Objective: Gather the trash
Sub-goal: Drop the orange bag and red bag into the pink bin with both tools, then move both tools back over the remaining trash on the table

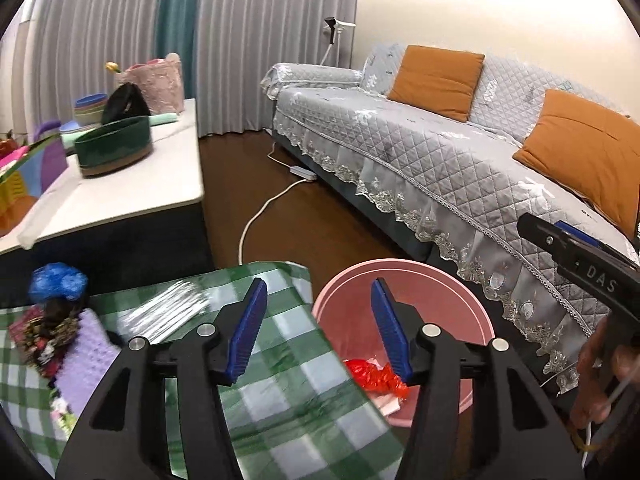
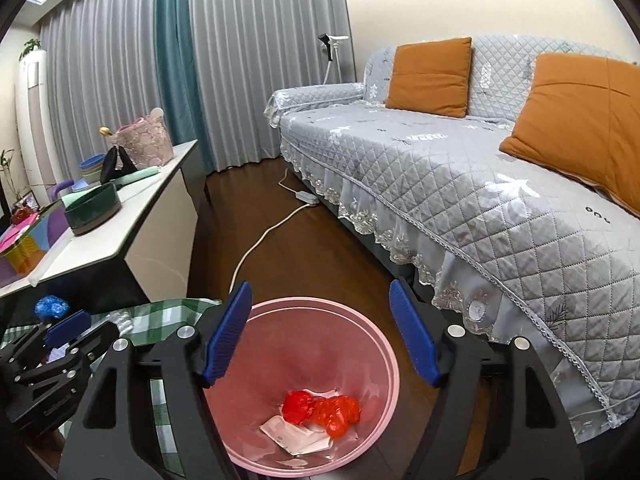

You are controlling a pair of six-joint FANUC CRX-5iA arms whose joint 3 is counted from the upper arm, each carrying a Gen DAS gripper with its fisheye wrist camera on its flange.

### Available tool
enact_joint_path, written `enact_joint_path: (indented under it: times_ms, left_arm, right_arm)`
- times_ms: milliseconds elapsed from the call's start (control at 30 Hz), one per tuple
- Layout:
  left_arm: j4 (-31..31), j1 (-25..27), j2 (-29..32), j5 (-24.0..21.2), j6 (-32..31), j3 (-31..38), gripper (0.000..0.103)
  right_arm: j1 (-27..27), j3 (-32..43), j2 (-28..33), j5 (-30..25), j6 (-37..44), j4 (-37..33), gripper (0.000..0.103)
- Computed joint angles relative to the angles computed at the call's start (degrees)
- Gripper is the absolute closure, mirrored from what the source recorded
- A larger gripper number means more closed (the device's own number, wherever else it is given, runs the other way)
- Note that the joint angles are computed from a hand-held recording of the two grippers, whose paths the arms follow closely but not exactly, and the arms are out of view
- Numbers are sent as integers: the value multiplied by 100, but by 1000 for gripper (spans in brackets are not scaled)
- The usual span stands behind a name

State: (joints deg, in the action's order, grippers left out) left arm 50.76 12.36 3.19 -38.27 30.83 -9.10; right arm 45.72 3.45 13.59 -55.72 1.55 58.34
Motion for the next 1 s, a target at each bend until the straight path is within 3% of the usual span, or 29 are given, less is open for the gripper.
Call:
enact_joint_path:
  times_ms: [533,733,1000]
  left_arm:
    - [444,889,-1012,-285,-633,-896,58]
    - [771,1279,-1322,-182,-895,-1318,62]
    - [642,1677,-1355,-11,-832,-1577,68]
  right_arm:
    - [517,19,-46,-54,254,389,32]
    - [701,58,-16,48,417,469,32]
    - [809,194,117,349,719,290,33]
